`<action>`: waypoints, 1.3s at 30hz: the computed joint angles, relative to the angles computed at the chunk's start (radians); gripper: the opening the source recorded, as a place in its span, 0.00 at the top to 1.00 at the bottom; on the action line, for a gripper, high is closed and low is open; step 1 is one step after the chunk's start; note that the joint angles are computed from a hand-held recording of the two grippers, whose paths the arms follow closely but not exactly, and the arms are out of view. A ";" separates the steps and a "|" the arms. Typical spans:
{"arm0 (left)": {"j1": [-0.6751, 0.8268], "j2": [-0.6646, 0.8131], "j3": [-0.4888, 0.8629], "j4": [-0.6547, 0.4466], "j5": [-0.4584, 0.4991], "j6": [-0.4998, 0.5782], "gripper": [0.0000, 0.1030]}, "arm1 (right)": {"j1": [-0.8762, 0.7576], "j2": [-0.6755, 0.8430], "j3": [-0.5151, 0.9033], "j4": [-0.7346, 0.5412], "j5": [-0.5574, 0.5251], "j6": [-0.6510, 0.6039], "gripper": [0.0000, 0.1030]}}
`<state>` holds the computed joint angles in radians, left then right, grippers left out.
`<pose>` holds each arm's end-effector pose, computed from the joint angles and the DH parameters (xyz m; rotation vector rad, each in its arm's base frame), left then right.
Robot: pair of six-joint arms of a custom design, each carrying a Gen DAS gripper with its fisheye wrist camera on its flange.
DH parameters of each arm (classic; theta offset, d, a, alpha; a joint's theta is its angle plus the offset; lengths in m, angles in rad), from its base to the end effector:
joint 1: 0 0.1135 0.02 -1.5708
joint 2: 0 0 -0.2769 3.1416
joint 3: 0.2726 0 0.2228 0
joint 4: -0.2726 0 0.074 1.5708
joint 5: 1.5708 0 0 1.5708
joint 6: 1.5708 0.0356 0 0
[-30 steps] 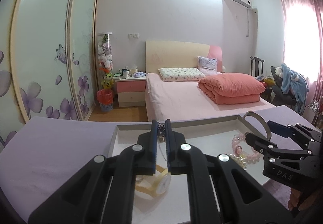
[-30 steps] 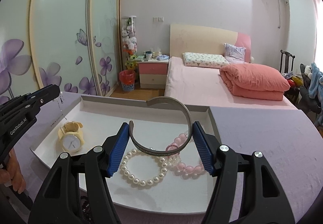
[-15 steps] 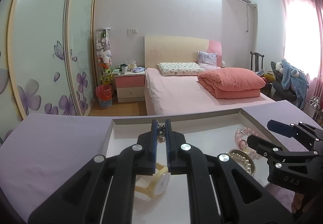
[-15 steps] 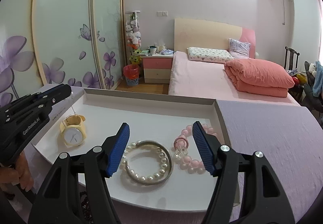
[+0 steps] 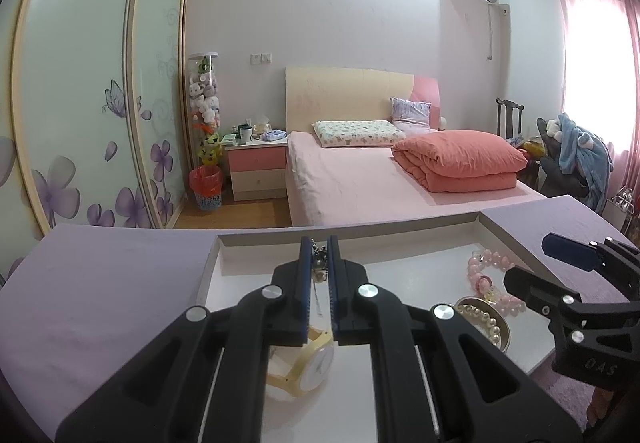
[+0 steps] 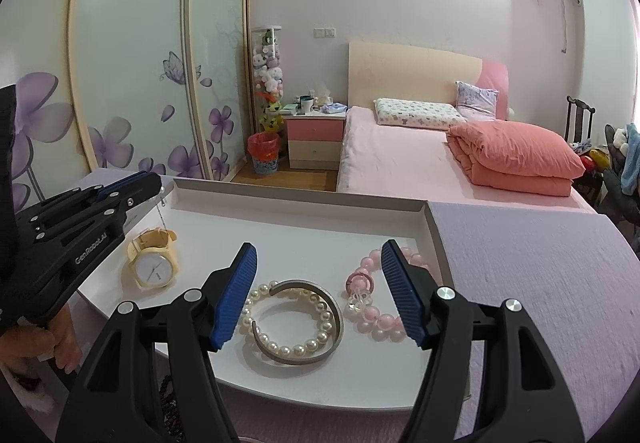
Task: Organize jewelry
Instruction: 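Open the right tool to drop the cuff onto the pearl bracelet while the left tool releases the earring, then withdraw both tools from the tray toward the remaining jewelry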
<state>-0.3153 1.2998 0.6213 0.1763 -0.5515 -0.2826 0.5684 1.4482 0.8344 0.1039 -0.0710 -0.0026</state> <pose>0.2359 -0.0573 0.2421 -0.2977 1.9759 0.1895 0.2445 0.1591 0.2603 -0.6352 2.0084 0.4166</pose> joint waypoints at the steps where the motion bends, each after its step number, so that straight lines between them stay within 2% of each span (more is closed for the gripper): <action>1: 0.001 0.002 0.001 0.001 0.000 -0.002 0.90 | 0.000 0.000 0.000 -0.001 -0.001 0.000 0.37; 2: 0.003 0.005 0.002 0.003 0.001 -0.003 0.89 | 0.001 0.000 0.001 -0.002 0.000 -0.001 0.37; 4: 0.007 0.008 0.001 0.007 0.004 -0.006 0.76 | 0.001 0.000 0.001 -0.002 0.001 0.000 0.37; 6: 0.009 0.008 0.000 0.011 0.006 -0.007 0.70 | 0.002 0.001 0.000 0.000 0.002 0.001 0.37; 9: 0.014 0.007 -0.004 0.016 0.009 -0.004 0.66 | -0.003 -0.002 -0.003 0.002 -0.002 -0.002 0.37; 16: 0.025 -0.025 -0.002 -0.017 0.010 -0.008 0.66 | -0.011 -0.030 -0.022 0.001 0.002 -0.004 0.37; 25: 0.002 -0.123 -0.010 -0.109 -0.048 -0.024 0.66 | -0.003 -0.105 -0.059 -0.030 0.015 -0.001 0.37; 30: -0.054 -0.230 -0.020 -0.231 -0.114 -0.070 0.66 | 0.002 -0.192 -0.111 -0.079 0.015 0.003 0.37; 34: -0.167 -0.362 -0.039 -0.398 -0.223 -0.144 0.59 | -0.001 -0.292 -0.159 -0.161 0.010 -0.008 0.37; 37: -0.306 -0.450 -0.039 -0.596 -0.336 -0.278 0.57 | -0.001 -0.374 -0.198 -0.234 0.013 -0.027 0.37; 39: -0.419 -0.485 -0.025 -0.773 -0.410 -0.432 0.55 | -0.008 -0.431 -0.219 -0.297 0.007 -0.028 0.37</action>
